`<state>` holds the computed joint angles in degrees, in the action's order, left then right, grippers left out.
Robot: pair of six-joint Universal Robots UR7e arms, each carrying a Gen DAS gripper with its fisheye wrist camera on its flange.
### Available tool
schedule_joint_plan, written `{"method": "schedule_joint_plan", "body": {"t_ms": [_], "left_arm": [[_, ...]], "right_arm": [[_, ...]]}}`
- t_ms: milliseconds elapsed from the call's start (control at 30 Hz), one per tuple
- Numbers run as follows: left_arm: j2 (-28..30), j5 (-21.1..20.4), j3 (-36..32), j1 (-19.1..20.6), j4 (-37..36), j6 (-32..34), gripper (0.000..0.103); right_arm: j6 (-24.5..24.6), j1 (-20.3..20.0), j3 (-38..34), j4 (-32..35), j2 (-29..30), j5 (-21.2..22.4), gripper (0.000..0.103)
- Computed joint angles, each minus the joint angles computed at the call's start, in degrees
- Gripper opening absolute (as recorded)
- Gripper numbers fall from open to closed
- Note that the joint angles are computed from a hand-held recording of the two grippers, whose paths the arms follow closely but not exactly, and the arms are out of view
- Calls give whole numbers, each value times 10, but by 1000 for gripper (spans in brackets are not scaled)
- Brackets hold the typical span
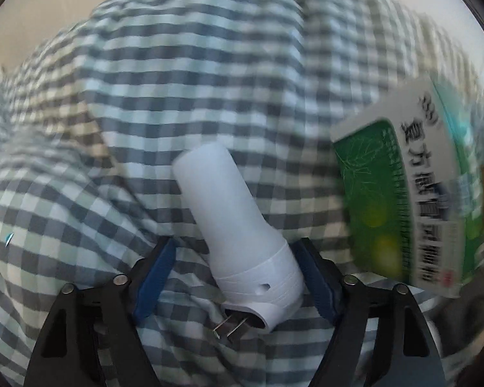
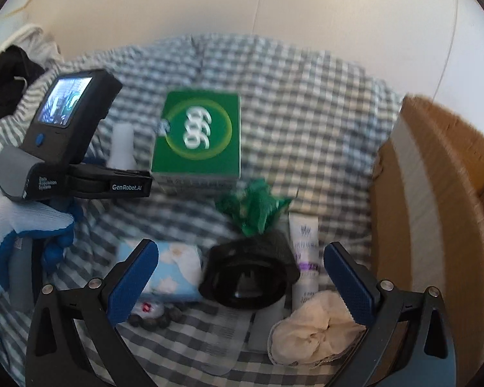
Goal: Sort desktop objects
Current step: 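Grasp the white plug-in device with the left gripper while the right gripper grasps the black round cup, then carry the white device and black cup over the cardboard box with both grippers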
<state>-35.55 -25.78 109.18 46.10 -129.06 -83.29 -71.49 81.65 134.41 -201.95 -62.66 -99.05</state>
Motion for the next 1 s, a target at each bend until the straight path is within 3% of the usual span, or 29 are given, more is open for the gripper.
{"method": "schedule_joint_plan", "body": {"t_ms": [33, 67, 100, 167, 300, 367, 433, 833, 933, 1000], "left_arm": [[8, 7, -11, -1, 31, -10, 80], [12, 11, -14, -3, 37, -11, 73], [11, 8, -11, -6, 20, 0, 59], [6, 3, 7, -11, -40, 24, 54], [-4, 2, 23, -23, -50, 11, 53], [-8, 5, 26, -34, -42, 3, 53], [-16, 9, 33, -46, -42, -1, 53], [-59, 19, 55, -116, 55, -101, 53], [-73, 19, 47, -134, 154, -161, 53], [-73, 24, 50, -135, 138, -144, 53]], "right_arm": [[1, -1, -2, -8, 6, -6, 103], [0, -3, -4, -18, 14, -10, 103], [0, -4, -7, -29, 21, -15, 103], [4, -6, -11, -41, 28, -17, 103], [27, -10, -25, 14, 23, -27, 101], [48, -8, -33, 42, 18, -39, 69], [68, -8, -44, 87, 9, -39, 69], [78, -1, -23, 84, -32, 0, 67], [78, 3, -15, 90, -49, 14, 67], [76, 6, -9, 92, -61, 26, 67]]}}
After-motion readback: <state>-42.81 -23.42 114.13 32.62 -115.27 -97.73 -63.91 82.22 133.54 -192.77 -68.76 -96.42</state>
